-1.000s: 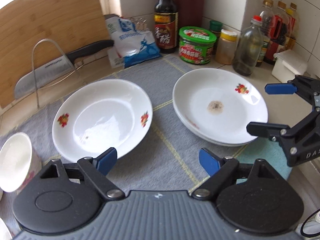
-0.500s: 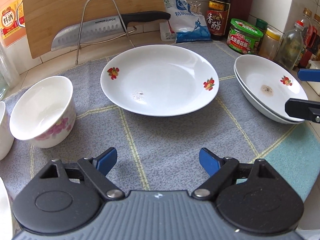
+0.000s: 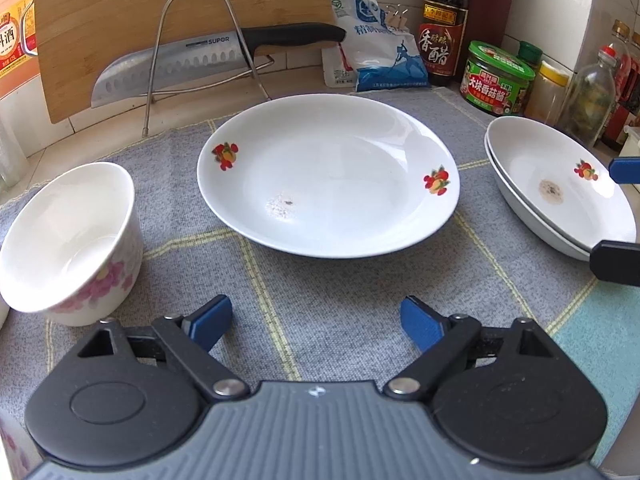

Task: Organize plates and bowls
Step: 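Move the right gripper to the rim of the white flower plate on the towel, then close the right gripper on the rim of the white flower plate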

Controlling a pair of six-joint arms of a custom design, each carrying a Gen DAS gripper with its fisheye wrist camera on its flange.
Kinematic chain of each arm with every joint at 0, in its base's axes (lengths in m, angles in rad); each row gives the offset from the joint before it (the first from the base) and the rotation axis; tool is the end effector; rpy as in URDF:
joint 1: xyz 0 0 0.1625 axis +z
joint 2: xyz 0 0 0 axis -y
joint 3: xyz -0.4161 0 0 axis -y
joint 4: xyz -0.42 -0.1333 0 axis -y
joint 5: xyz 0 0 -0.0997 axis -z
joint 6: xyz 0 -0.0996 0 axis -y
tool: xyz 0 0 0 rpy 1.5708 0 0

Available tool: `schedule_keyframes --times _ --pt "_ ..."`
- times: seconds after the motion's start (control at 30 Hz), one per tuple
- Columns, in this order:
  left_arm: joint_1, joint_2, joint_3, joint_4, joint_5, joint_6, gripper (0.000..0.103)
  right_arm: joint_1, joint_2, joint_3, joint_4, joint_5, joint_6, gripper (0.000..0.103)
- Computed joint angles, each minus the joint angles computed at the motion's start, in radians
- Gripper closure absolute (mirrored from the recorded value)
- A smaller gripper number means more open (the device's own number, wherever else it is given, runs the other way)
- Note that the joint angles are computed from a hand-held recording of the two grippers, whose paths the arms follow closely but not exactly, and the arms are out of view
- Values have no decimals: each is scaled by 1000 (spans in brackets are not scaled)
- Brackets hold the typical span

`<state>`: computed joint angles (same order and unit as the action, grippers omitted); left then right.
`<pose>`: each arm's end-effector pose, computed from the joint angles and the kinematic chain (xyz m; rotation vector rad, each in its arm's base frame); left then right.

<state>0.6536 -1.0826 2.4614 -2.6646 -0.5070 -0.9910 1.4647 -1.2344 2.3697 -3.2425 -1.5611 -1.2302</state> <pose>-0.1497 -0.3923 0.0433 0.1029 2.1733 -0.8609 0.0857 -0.4628 0.1398 1.4708 -2.3284 0.6024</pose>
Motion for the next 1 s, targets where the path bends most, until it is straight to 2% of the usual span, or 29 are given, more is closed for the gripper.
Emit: schedule_keyframes --times 0.13,0.33,0.5,0.83,1.0 --pt "10 25 -10 -21 19 25 6 5 14 -19 14 -10 -1 0" --pt "27 63 -14 -115 46 78 1 22 48 -63 52 -26 -24 0" --pt "45 90 -23 -196 63 147 0 47 95 -133 125 -37 -36 0" --pt "71 119 -46 -261 84 200 0 121 270 -400 400 -77 13 0" --pt "69 127 -43 -281 91 211 0 151 366 -541 548 -122 21 0"
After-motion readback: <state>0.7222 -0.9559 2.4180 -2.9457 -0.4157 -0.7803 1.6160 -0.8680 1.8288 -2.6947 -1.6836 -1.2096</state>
